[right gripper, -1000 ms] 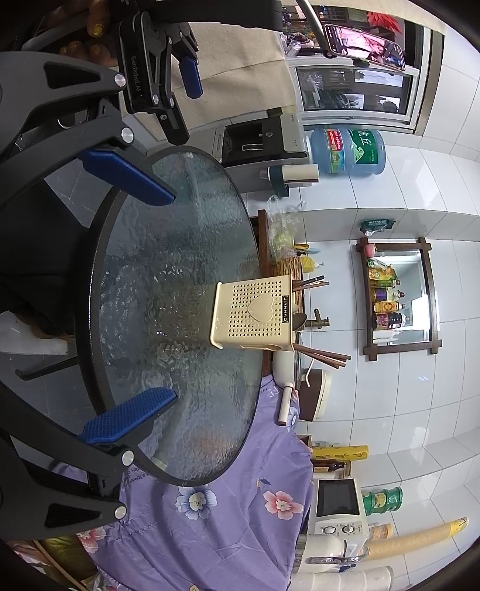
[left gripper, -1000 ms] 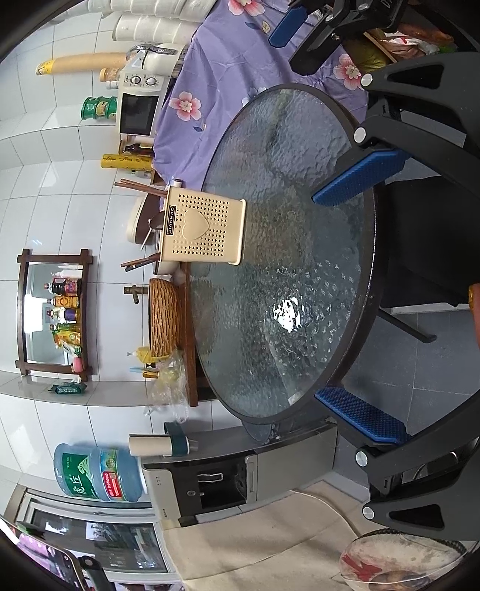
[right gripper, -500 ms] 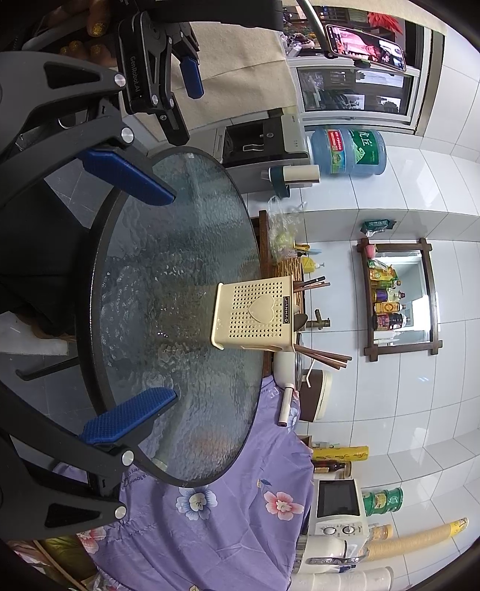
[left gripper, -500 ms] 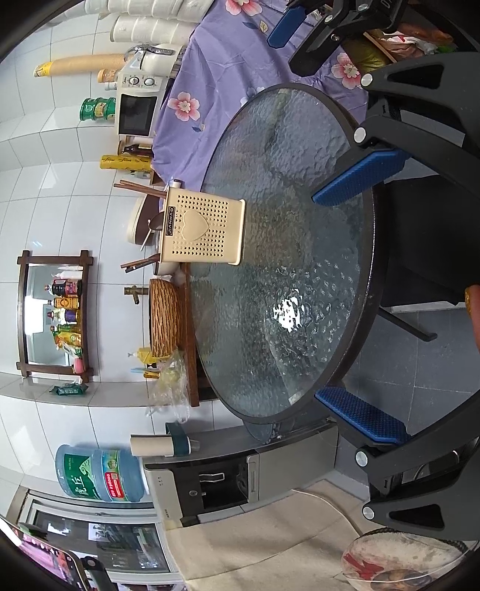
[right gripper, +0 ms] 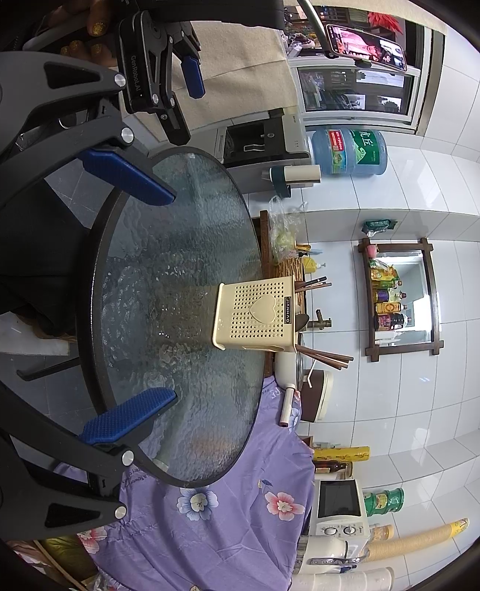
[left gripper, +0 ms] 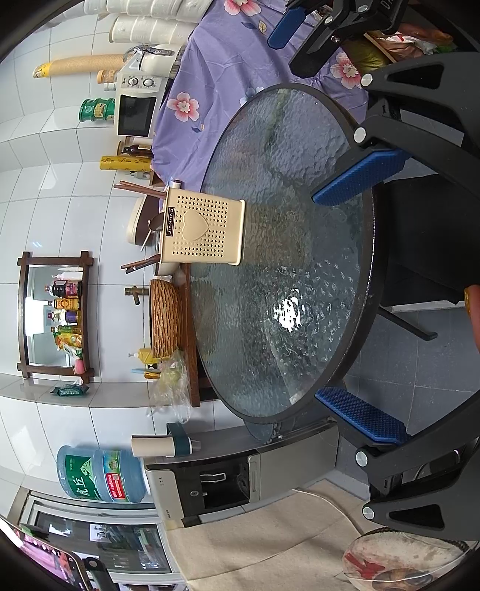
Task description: Organize utensils
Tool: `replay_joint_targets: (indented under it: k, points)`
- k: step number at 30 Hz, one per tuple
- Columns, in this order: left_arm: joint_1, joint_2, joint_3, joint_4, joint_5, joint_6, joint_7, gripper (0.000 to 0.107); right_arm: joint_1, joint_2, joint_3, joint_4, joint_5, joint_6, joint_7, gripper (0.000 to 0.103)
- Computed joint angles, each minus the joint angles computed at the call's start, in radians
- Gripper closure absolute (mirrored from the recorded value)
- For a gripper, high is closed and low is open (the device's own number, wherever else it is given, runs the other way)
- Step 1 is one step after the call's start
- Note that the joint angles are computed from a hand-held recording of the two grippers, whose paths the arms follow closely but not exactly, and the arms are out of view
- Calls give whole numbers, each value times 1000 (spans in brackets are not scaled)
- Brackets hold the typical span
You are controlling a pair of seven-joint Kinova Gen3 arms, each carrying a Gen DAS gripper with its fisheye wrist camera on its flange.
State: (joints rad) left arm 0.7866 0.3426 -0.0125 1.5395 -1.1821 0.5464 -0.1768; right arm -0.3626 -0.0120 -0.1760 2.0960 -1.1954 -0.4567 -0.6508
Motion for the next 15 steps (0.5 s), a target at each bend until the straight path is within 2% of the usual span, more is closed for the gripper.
replay_joint_targets:
  k: [6, 11, 15]
  points:
    - [-3, -10, -10, 17, -15, -27, 29, 11, 0, 0, 1, -2, -6, 4, 5, 6]
    - [-17, -3, 7, -3, 25, -7, -23, 11, 2, -2, 1, 0, -6, 10, 10, 6]
    - [-13, -14, -11, 19, 2, -45, 22, 11, 2, -3, -1, 0, -10, 8, 14, 6]
